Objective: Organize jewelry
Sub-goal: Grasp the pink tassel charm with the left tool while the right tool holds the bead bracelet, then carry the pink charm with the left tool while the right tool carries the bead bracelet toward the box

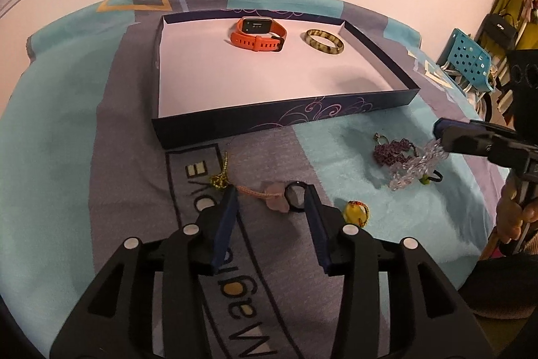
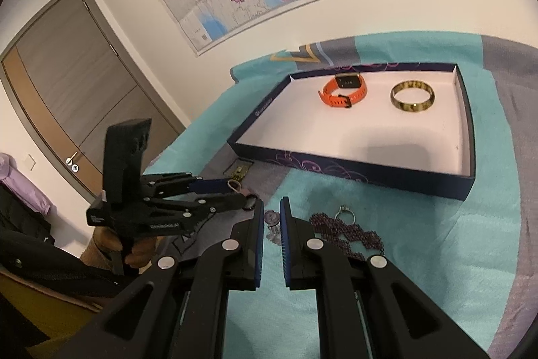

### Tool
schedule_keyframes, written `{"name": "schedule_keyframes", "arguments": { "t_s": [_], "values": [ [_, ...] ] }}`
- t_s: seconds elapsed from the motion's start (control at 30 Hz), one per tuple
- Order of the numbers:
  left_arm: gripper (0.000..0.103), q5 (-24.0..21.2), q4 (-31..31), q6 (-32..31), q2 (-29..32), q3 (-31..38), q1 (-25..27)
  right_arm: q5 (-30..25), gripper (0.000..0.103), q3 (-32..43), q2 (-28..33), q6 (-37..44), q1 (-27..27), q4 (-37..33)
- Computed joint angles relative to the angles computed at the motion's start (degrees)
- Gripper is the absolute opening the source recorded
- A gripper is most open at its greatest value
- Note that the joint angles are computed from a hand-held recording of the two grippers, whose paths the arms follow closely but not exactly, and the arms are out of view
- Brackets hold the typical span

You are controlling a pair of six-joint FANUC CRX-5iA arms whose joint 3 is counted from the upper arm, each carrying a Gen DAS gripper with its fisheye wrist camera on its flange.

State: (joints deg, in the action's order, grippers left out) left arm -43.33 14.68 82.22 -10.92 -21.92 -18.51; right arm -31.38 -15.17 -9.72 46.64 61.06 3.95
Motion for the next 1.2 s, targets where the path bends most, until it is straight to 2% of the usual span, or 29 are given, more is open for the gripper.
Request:
{"name": "schedule_keyframes", "arguments": {
  "t_s": [0.03,0.1,0.13,0.2,0.47,0.7,1.03,1.2],
  "values": [
    [0.032,-0.07,-0.29,0.36,0.17,0.20,-0.08,0.06,0.008,-0.09,-0.18,-0.14,0.06,0.39],
    [0.028,-0.29,-0.39,0.98,0.43,0.51,0.14,0.38,0.008,-0.23,-0.50,-0.23,0.05,0.65],
    [0.020,-0.29,0.24,0.66,0.43,0.34,0.30,0.50,0.008,-0.30,-0.64,-0.12,0.06,0.58],
    [0.014,-0.27,1.74,-0.39,0.60,-0.03,0.61,0.45,0.008,-0.33,-0.62,-0.38,0.08,1.07],
    [0.013,0.27,1.93,-0.40,0.36,-0.23,0.28,0.57,0.008,-0.45,-0.75,-1.37,0.23,2.15],
    [0.013,2.12,5.26,-3.15,-1.20,-1.47,0.55,1.02,0.008,-0.97,-1.26,-2.04,0.02,2.93],
    [0.013,3.91,7.18,-6.43,-1.98,-0.17,0.14,1.22,0.008,0.17,-0.77,-2.59,-1.63,5.49],
    [0.013,4.60,5.90,-6.13,-0.78,1.87,-0.21,1.39,0.008,1.30,-0.01,-2.27,-2.97,6.38]
  ]
}}
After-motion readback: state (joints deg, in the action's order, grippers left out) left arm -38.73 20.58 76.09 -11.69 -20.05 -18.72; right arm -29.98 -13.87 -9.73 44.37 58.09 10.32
